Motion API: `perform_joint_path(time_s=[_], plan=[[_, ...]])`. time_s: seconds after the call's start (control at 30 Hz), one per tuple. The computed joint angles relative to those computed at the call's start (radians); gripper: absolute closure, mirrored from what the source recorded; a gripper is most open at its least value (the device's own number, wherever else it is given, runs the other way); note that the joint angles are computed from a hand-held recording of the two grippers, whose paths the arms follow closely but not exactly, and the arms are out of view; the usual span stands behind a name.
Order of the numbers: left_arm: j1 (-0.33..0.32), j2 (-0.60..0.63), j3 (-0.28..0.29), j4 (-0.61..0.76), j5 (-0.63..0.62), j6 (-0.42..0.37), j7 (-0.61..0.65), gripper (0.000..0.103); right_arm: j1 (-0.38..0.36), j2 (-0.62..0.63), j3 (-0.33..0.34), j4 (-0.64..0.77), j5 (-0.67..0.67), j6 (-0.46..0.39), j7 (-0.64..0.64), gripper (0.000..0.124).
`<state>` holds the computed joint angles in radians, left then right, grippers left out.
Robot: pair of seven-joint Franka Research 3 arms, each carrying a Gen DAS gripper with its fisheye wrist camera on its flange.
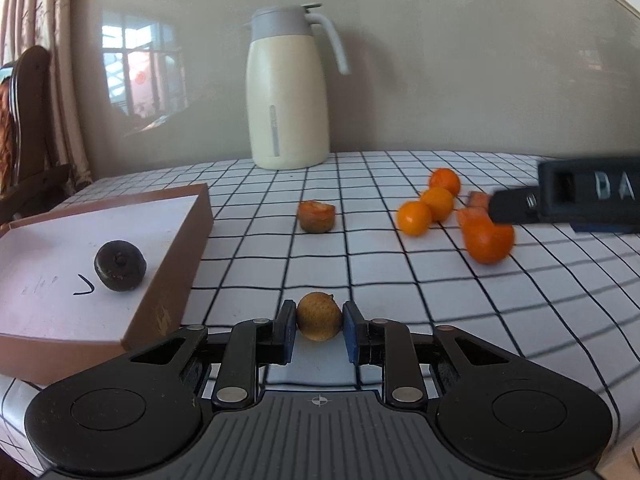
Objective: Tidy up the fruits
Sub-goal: 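Grasp the small brown round fruit with the left gripper while the right gripper grasps another large orange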
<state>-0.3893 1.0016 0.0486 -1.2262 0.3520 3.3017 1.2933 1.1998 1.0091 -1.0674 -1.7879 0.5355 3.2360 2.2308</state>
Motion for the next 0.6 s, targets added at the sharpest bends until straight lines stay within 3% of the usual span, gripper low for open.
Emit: perform_joint_path(time_s=[0.17,0.3,0.43,0.53,0.6], plan=[[0.025,0.067,-0.045,0.125,-0.002,-0.064,0.009,0.078,-0.039,0.014,0.016,0.049,-0.038,-0.046,0.020,0.056],[0.029,0.126,-0.062,0.235,-0.003,-0.125,0.013,0.078,-0.068,0.016,0.026,0.073,-0.083,-0.072,0.069,0.057],[0.051,0.180,-0.119,0.338,-0.009,-0.191,0.042,0.078,-0.106,0.012,0.046,0.101,-0.127,-0.090,0.114,0.058],[0.044,0.198,-0.108,0.367,-0.013,-0.198,0.038,0.078,-0.139,0.008,0.070,0.127,-0.167,-0.109,0.139,0.064],[0.037,0.208,-0.099,0.383,-0.011,-0.200,0.036,0.078,-0.167,-0.004,0.099,0.139,-0.189,-0.108,0.153,0.075]])
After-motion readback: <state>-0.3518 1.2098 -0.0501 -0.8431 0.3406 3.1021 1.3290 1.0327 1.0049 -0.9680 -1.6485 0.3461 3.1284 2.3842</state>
